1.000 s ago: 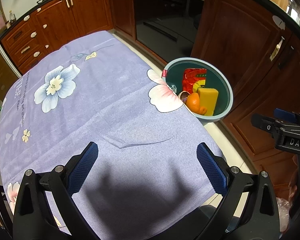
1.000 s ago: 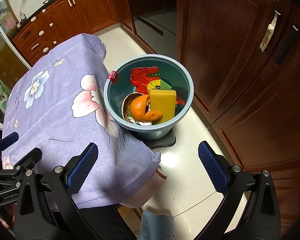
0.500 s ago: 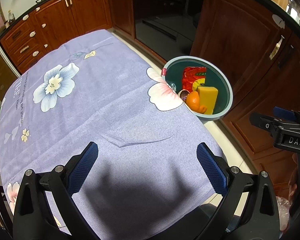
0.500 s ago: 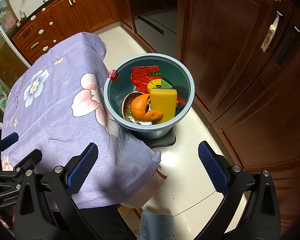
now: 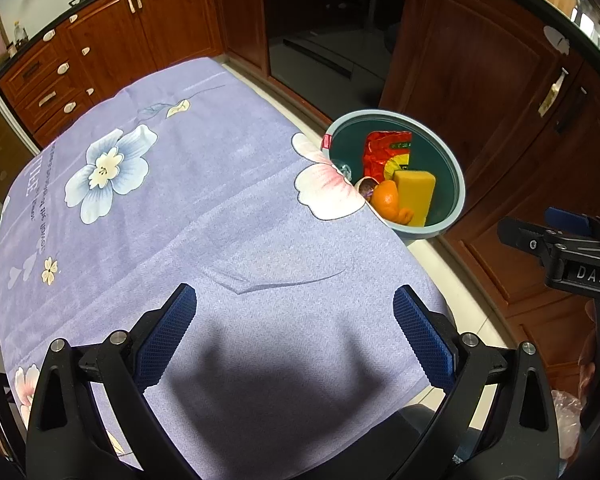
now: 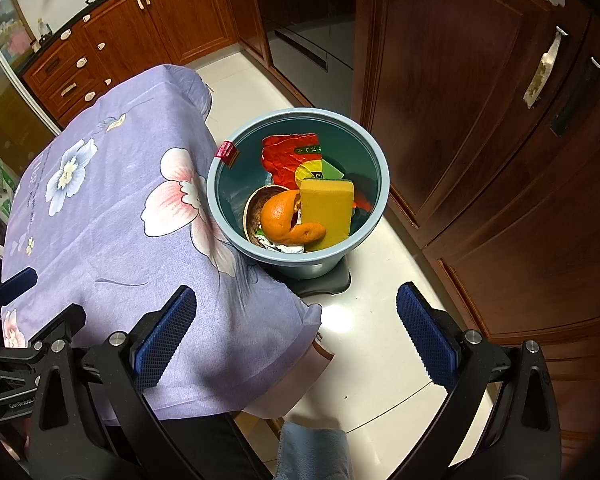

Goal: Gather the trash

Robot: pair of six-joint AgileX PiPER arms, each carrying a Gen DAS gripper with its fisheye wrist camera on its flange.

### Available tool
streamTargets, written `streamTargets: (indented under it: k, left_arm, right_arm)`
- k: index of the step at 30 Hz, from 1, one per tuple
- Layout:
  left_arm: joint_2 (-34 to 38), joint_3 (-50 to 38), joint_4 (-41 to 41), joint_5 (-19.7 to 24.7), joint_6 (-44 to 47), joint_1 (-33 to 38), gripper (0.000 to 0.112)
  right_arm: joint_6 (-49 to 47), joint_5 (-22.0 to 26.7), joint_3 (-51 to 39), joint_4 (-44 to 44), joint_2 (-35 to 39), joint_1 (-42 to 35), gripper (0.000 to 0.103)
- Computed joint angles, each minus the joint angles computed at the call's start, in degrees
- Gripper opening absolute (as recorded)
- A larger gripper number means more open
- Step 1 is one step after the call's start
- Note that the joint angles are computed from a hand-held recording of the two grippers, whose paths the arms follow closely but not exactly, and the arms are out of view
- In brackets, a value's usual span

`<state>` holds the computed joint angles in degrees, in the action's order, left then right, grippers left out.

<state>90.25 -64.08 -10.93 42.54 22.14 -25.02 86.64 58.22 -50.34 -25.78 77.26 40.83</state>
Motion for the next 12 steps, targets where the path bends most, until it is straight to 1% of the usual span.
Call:
streamTargets:
  k: [12]
  left_arm:
    - [0.1,0.4,0.7,-0.1,0.1,0.2,0.099]
  right_arm:
    - [-0.9,0.2,-0.3,0.1,-0.1,-1.0,0.096]
